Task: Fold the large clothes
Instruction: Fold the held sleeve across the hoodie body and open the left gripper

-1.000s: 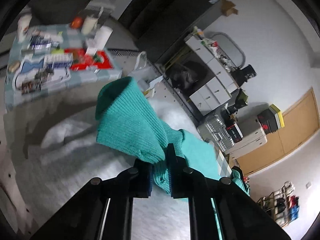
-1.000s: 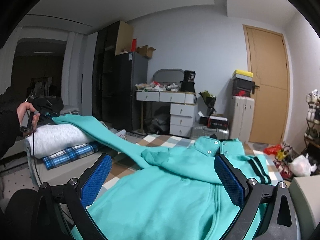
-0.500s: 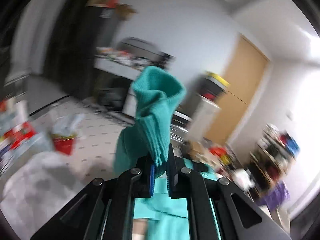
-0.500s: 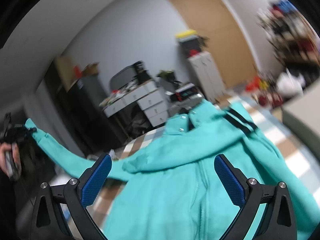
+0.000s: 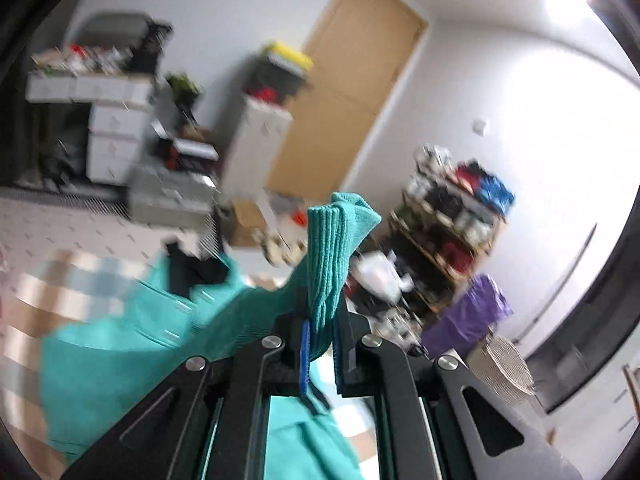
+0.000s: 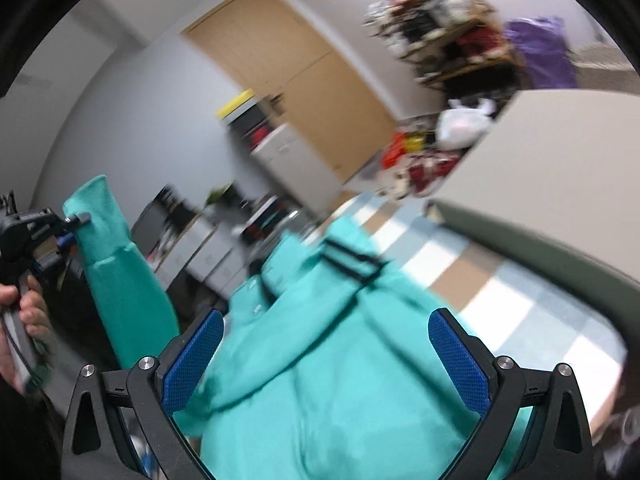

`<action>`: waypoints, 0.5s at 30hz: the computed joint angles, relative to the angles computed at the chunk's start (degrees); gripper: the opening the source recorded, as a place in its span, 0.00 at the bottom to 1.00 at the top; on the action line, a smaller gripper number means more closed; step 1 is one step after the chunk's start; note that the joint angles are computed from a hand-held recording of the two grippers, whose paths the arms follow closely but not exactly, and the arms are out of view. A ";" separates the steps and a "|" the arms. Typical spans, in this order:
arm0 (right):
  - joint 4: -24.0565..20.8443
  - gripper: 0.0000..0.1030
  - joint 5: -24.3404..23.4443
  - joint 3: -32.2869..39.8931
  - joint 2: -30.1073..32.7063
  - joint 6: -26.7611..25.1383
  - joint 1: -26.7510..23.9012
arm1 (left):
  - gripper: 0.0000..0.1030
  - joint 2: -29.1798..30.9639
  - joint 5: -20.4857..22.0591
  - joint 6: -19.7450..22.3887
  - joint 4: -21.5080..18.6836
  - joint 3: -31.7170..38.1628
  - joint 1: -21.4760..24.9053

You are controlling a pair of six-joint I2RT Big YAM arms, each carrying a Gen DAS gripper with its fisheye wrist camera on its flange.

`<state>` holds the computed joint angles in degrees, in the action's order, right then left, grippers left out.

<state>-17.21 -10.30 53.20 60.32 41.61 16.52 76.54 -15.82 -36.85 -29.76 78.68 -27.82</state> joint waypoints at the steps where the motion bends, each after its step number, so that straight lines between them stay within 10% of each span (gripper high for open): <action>1: -0.65 1.00 0.09 0.13 0.11 0.77 -1.23 | 0.04 2.81 1.95 -0.59 1.09 0.66 -0.22; 6: -3.47 1.00 1.32 0.75 0.84 3.60 -4.88 | 0.05 11.32 10.50 -4.39 6.05 0.37 0.27; 11: -4.02 1.00 0.36 0.91 1.06 1.76 -5.39 | 0.46 13.16 24.40 -12.50 6.78 -1.90 3.07; 15: -4.88 1.00 -1.06 1.64 2.43 1.54 -5.06 | 0.78 5.31 22.82 -9.79 7.30 -6.66 3.52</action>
